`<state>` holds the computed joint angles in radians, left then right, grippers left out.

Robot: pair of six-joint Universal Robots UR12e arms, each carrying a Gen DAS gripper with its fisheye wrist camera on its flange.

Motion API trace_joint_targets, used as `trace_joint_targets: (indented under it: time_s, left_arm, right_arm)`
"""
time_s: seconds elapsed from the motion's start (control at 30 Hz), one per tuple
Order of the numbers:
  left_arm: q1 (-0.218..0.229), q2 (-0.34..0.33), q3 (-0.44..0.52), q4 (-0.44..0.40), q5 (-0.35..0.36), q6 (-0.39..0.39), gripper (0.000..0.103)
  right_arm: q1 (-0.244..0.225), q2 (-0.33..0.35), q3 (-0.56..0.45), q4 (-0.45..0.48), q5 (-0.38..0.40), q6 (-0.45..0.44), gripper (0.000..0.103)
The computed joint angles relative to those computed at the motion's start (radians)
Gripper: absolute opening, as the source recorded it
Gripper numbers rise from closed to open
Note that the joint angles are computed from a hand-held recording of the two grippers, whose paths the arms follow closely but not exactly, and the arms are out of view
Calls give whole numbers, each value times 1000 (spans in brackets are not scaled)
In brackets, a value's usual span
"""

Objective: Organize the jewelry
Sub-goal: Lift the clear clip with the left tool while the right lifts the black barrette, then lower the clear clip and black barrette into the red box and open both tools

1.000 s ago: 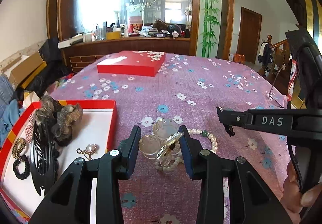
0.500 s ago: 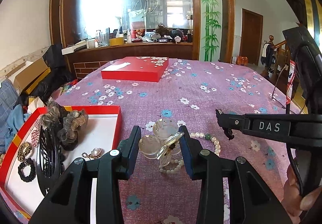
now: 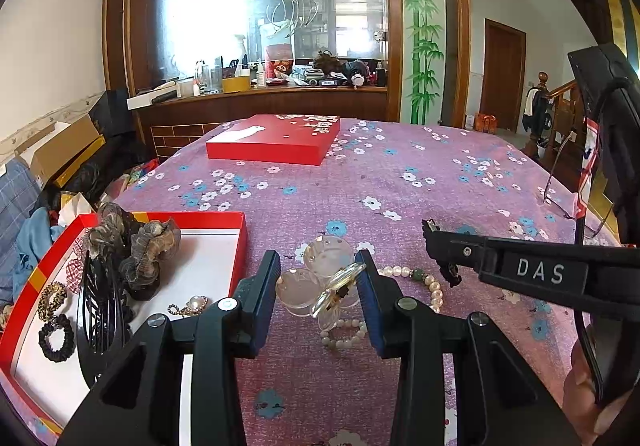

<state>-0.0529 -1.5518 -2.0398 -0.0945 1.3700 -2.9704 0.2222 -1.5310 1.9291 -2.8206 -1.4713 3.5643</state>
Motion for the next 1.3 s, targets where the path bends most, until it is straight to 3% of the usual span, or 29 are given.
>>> trace_joint_targets:
  time_s: [0.43, 0.73, 0.97, 1.3]
  left_arm:
    - [2, 3, -3, 12, 8, -12, 37]
    - [44, 44, -17, -21, -50, -44, 37]
    - [156, 112, -44, -87, -140, -60, 37]
    - [314, 164, -82, -157, -182, -71, 37]
  right_arm:
    - [1, 0, 2, -23, 21, -12, 16]
    - [15, -25, 20, -44, 25, 65, 16]
    - [56, -30, 17, -42, 39, 77, 16]
    - [134, 8, -39, -14, 81, 34, 16]
